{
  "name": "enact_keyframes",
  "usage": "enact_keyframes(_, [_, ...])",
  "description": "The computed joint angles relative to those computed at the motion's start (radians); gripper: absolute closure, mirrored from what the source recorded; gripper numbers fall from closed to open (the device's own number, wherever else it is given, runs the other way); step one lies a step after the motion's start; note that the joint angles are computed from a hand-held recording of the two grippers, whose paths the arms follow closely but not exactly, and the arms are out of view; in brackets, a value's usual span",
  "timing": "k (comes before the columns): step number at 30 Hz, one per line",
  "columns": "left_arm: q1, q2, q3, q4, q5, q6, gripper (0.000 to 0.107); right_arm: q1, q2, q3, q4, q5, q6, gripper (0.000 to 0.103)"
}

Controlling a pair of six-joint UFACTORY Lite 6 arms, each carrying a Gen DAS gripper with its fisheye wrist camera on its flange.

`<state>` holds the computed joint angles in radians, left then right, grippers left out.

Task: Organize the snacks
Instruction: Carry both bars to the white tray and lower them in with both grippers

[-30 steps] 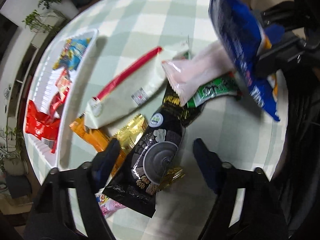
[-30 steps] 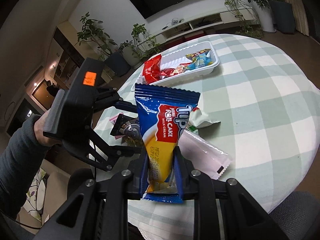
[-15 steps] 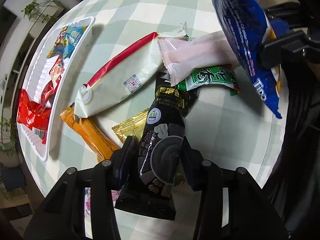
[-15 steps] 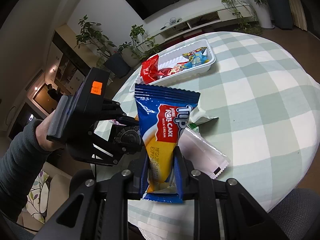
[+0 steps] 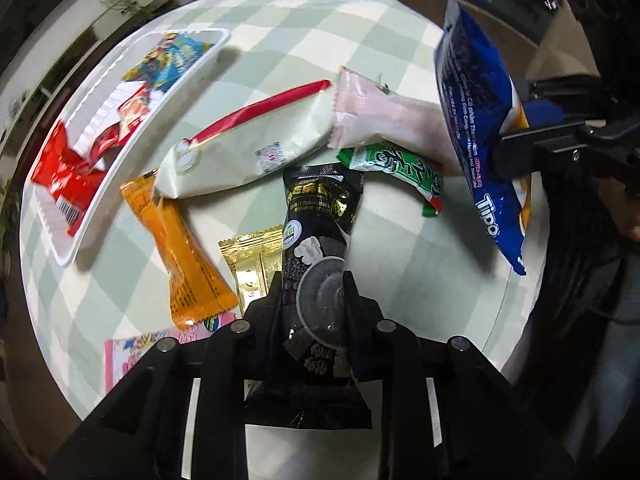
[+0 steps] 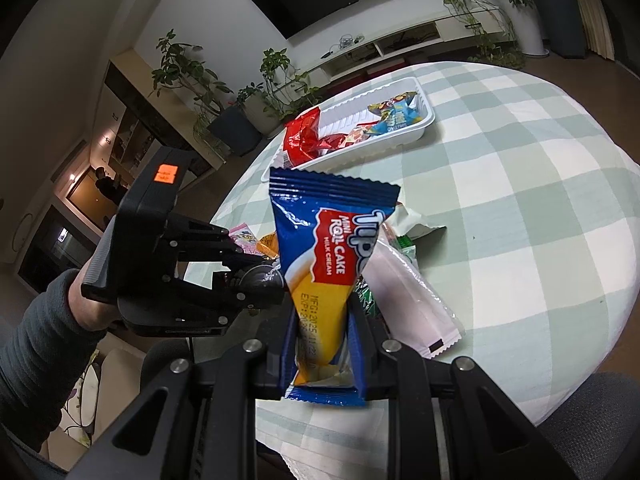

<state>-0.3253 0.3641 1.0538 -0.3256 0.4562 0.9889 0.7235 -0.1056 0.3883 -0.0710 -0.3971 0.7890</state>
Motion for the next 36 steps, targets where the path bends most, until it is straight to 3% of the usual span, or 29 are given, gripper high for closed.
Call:
enact_keyframes(7, [0.058,-0.108,-0.125,-0.187,-0.01,0.142,0.086,0.02,0.011,0.01,0.035,-0.003,-0.024,0.078])
enact_keyframes(21, [0.269,-0.249,-0.221,-0.583,0.167,0.433,0.086,0.016,-0.003,0.014,0.023,-0.015,-0.018,0.078])
enact_keyframes(33, [0.466,-0.297,-0.211,-0.777,0.351,0.519,0.086,-0.073,-0.066,0.011,-0.165,0.011,0.128,0.078])
enact_keyframes(36, [0.509,-0.276,-0.152,-0.794,0.381,0.503,0.086,-0.146,-0.113,0.01,-0.308,0.027,0.238,0.078])
